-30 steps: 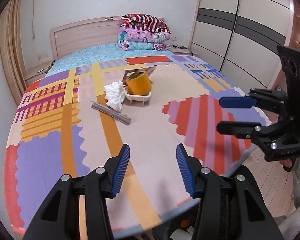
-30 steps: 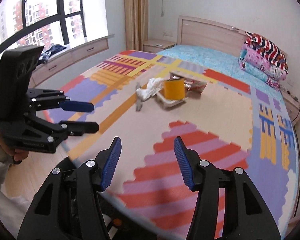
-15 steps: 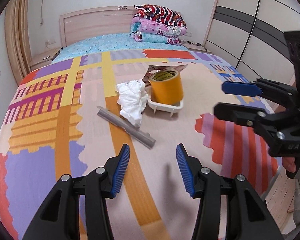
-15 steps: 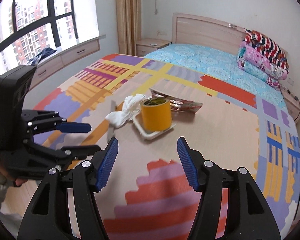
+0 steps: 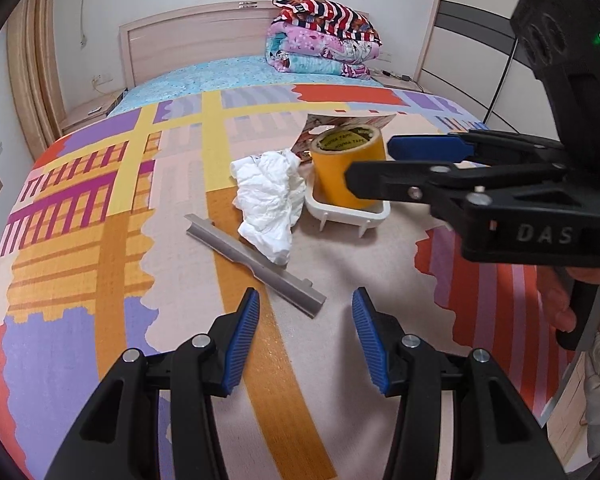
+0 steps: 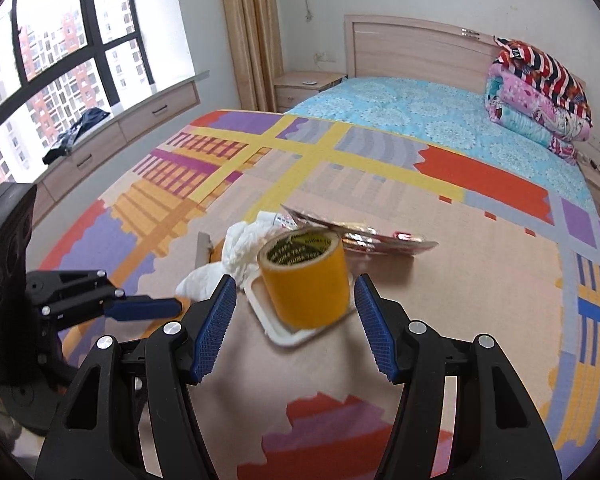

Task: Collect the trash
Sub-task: 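Grasp the metal strip with the left tool while the right tool grasps the yellow tape roll, then carry the strip and tape roll over the bin and open both tools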

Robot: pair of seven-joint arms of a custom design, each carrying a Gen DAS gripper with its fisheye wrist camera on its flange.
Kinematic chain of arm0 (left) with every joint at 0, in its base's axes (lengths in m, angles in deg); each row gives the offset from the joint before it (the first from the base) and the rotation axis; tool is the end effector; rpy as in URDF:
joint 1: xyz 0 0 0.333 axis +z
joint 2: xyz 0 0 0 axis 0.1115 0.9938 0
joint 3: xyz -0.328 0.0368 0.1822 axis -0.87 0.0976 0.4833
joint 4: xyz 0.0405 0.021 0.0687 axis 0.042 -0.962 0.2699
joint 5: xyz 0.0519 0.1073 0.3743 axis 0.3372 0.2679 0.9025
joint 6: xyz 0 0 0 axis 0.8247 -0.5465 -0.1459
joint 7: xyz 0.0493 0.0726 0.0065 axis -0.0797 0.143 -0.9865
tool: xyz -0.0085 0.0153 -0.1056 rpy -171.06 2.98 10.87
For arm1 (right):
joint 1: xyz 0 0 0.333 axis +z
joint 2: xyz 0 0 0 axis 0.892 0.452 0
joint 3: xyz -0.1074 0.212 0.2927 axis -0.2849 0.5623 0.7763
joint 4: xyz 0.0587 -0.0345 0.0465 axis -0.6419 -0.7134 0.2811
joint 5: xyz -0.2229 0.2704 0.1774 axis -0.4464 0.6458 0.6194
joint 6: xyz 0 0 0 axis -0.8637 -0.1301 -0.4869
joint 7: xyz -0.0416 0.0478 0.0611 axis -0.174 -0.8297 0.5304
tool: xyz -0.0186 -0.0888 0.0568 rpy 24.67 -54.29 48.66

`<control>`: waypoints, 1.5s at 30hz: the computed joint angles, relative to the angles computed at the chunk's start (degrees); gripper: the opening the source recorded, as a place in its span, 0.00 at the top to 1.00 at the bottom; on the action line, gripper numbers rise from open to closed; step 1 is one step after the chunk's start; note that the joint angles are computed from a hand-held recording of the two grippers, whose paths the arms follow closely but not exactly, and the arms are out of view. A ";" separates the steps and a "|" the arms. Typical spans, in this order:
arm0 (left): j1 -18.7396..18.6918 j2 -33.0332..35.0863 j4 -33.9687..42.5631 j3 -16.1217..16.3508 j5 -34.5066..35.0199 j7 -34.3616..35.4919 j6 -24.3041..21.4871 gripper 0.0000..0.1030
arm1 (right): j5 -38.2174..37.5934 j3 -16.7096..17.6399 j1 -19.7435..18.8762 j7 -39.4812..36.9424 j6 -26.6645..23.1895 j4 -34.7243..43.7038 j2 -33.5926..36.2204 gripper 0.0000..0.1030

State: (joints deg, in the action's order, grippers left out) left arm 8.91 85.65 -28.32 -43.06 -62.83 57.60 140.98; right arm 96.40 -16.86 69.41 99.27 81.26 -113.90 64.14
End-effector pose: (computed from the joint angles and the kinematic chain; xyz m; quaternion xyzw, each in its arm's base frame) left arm 0.6625 -0.2252 0.4280 -0.4966 0.7986 -0.3110 0.1376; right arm 0.7104 0.1477 0.4495 -0.7759 0.5068 -0.1496 0.3447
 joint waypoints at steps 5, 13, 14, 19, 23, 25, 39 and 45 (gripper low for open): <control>-1.27 0.41 0.33 1.41 0.78 -2.53 1.15 0.56 | 0.63 0.70 -0.49 -0.75 -0.90 2.11 1.61 0.41; -5.23 0.20 0.77 6.80 6.36 -10.28 2.03 0.78 | -0.70 -0.19 0.13 0.99 0.30 1.69 1.78 0.51; -4.72 0.18 0.69 6.40 6.40 -10.65 2.01 0.82 | -0.19 0.33 -0.39 0.59 0.27 1.52 1.68 0.51; -2.58 -0.67 -1.12 4.58 6.39 -11.01 2.96 0.90 | 2.82 2.00 -1.85 -1.91 1.41 -0.39 0.43 0.52; -0.92 -1.60 -3.11 3.03 6.15 -10.71 4.19 0.91 | 4.64 2.27 -2.08 -3.30 2.16 -2.08 -1.05 0.52; -0.03 -2.14 -4.18 2.20 5.84 -10.63 4.98 0.91 | 5.22 2.18 -2.03 -3.83 2.22 -2.86 -1.79 0.52; 6.54 -9.05 -12.93 -3.92 3.93 -10.03 11.08 0.91 | 13.87 3.14 -1.33 -11.28 5.41 -10.20 -8.57 0.53; 13.81 -12.27 -16.98 -11.70 3.04 -9.31 13.80 0.91 | 19.48 2.42 -0.07 -16.26 6.48 -13.74 -12.25 0.53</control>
State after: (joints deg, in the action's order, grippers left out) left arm 22.72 73.38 -45.29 -54.76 -59.79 48.29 154.78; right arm 115.88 -14.44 69.34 83.00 87.75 -127.63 51.89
